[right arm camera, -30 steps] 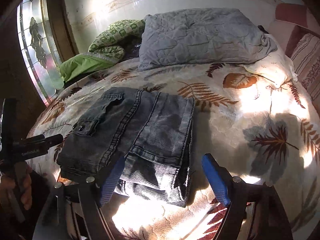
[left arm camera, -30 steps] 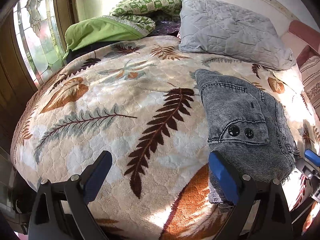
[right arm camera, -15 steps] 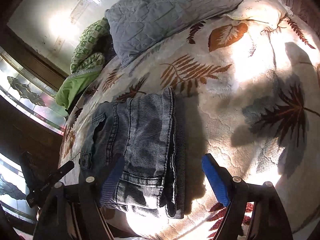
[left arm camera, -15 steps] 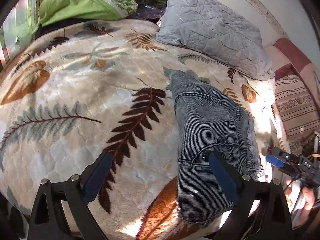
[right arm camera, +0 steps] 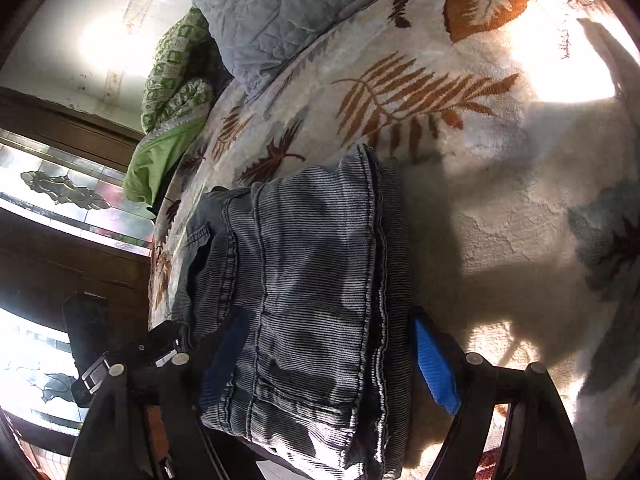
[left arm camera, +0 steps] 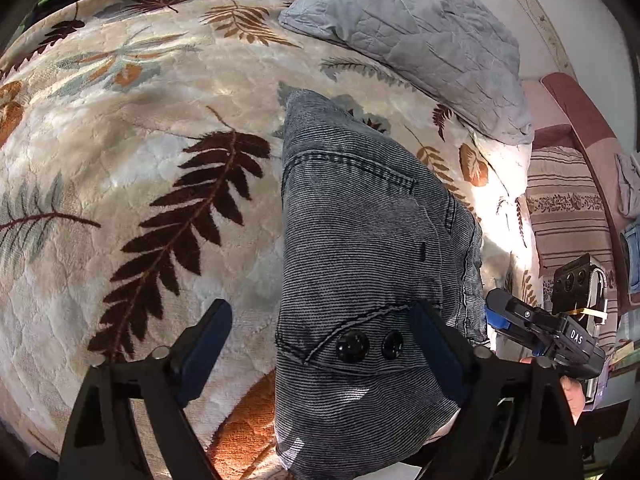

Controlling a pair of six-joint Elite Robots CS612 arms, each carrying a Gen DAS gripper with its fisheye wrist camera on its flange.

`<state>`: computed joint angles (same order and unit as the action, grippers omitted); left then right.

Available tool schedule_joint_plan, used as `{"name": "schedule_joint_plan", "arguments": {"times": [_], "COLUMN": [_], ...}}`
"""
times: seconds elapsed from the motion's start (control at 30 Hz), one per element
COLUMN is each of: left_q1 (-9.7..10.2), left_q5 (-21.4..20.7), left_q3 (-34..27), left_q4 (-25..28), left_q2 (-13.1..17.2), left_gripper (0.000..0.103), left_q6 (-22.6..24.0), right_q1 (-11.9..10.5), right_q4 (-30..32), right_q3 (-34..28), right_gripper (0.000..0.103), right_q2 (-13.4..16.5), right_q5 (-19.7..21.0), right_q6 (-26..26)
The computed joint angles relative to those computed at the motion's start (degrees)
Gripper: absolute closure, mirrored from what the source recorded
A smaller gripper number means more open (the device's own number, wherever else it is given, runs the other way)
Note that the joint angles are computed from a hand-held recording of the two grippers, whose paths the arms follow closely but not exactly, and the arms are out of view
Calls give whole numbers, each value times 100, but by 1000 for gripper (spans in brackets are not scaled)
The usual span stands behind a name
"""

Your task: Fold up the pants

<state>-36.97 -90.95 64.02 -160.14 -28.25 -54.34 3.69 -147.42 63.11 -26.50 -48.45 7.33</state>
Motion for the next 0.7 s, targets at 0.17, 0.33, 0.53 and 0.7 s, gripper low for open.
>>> {"name": "schedule_joint_plan", "arguments": {"times": [0.17, 0.33, 0.53, 0.7], "left_q1": [23, -7, -230, -306], "left_q5": [-217, -89, 747, 1120], "left_q3": [-156, -154, -301, -244], "left_q4": [119, 242, 832, 861], "left_q2": [84, 64, 1, -80], "left_gripper": [49, 52, 78, 81], "left_q6": [-43, -65, 488, 706], "right_q1": [68, 119, 260, 280], "right_q4": [177, 106, -172, -647], "right_q3": [-33, 40, 252, 498], "right_gripper": [19, 53, 75, 86], "right_q2": [13, -59, -256, -404], "right_q5": [-310, -692, -1313, -1372], "right_q6": [-265, -387, -955, -1043]}}
